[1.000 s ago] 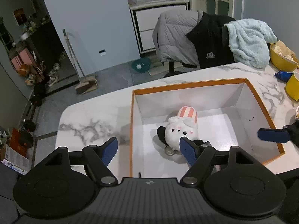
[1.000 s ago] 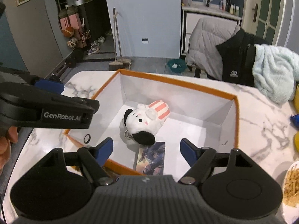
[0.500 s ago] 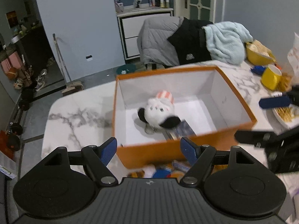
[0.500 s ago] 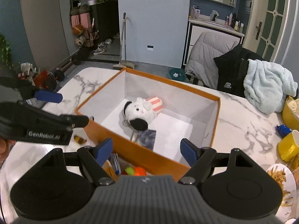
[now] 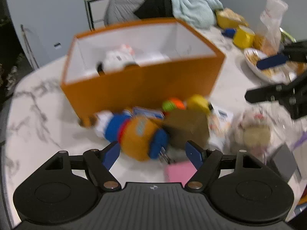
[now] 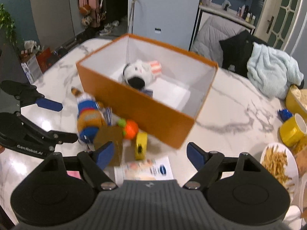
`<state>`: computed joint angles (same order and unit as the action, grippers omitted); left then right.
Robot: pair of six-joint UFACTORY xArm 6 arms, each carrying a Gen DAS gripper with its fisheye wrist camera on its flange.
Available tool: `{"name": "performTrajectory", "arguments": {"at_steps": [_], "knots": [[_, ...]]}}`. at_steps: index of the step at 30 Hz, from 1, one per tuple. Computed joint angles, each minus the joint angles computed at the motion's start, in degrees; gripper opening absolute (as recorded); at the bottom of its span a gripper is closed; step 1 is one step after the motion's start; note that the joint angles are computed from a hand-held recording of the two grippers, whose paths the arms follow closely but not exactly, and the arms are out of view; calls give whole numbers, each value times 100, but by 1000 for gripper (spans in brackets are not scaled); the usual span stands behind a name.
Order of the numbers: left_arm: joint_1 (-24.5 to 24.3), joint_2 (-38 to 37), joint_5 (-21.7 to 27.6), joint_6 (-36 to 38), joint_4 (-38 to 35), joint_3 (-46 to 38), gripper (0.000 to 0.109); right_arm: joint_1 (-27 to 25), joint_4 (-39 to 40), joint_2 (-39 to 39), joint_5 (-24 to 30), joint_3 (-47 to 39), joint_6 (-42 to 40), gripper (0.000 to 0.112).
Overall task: Organize objects
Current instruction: 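Grasp the pink wallet with the left tool while the right tool grasps the dark gray box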
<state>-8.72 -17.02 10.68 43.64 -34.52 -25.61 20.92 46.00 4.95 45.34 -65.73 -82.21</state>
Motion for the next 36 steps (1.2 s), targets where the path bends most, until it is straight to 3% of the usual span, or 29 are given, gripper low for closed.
{"name": "performTrajectory", "arguments": {"at_steps": [10, 16, 20, 29, 36], "knots": [[-471, -138, 139, 801, -737, 488, 89, -79, -529, 333, -157, -113, 153, 84], [-496, 41, 241, 585, -531, 523, 90, -233, -535, 432, -46, -261, 72, 85], [-512, 267, 291, 889, -908, 422, 97, -308, -769, 345, -88, -144, -206, 89], [-881, 574, -397, 843, -821, 499, 103, -619, -1649, 49, 218, 246, -646, 93], [-901, 763, -539, 969, -983, 407, 103, -799, -2088, -56, -56, 774, -569, 93]]}}
